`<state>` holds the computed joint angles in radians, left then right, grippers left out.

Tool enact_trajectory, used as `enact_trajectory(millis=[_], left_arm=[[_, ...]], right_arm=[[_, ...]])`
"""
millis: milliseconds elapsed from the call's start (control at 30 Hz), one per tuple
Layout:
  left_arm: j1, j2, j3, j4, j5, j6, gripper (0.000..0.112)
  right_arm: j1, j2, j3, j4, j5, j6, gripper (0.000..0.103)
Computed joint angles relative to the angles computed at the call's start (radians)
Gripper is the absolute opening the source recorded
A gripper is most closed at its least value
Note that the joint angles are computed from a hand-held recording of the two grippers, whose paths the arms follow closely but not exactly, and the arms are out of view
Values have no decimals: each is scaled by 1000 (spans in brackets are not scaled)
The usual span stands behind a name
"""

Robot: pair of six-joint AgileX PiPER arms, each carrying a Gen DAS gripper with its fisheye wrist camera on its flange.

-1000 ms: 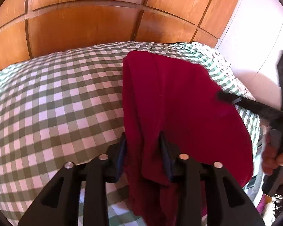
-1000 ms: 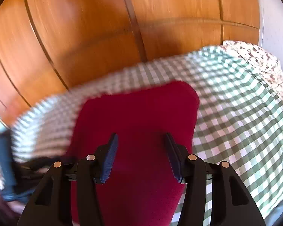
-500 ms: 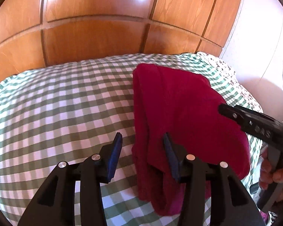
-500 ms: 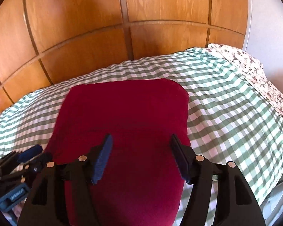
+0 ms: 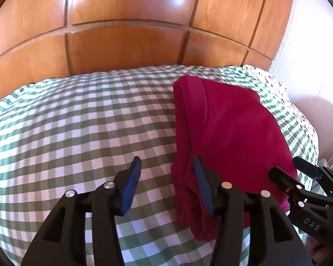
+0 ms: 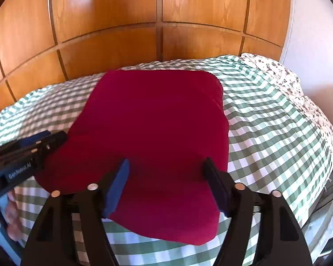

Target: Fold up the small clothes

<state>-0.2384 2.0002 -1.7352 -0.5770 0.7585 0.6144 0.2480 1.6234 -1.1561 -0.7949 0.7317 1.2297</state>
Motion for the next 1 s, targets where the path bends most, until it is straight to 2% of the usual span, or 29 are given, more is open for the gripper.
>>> enact_trajectory(millis=[133, 300, 333, 467, 600, 800, 1000], left_arm=[[21, -61, 71, -26, -40, 25, 61], [65, -139, 176, -66, -89, 61, 70], [72, -157, 199, -74, -101, 71, 71], [106, -225, 288, -119, -138, 123, 80], [133, -289, 368, -160, -159, 169, 87], [149, -347, 428, -141, -182, 156, 92], [132, -387, 477, -103, -253, 125, 98]], right_arm=[[37, -21, -3, -26, 54, 71, 75], [124, -25, -26, -93, 203, 194, 85], [147, -25, -31, -108, 235, 215, 89], [237, -19, -37, -163, 342, 300, 94], [305, -10, -38, -199, 405, 360, 98], [357, 2, -46, -217, 449, 427, 99], [373, 3, -38, -222, 457, 470, 99]])
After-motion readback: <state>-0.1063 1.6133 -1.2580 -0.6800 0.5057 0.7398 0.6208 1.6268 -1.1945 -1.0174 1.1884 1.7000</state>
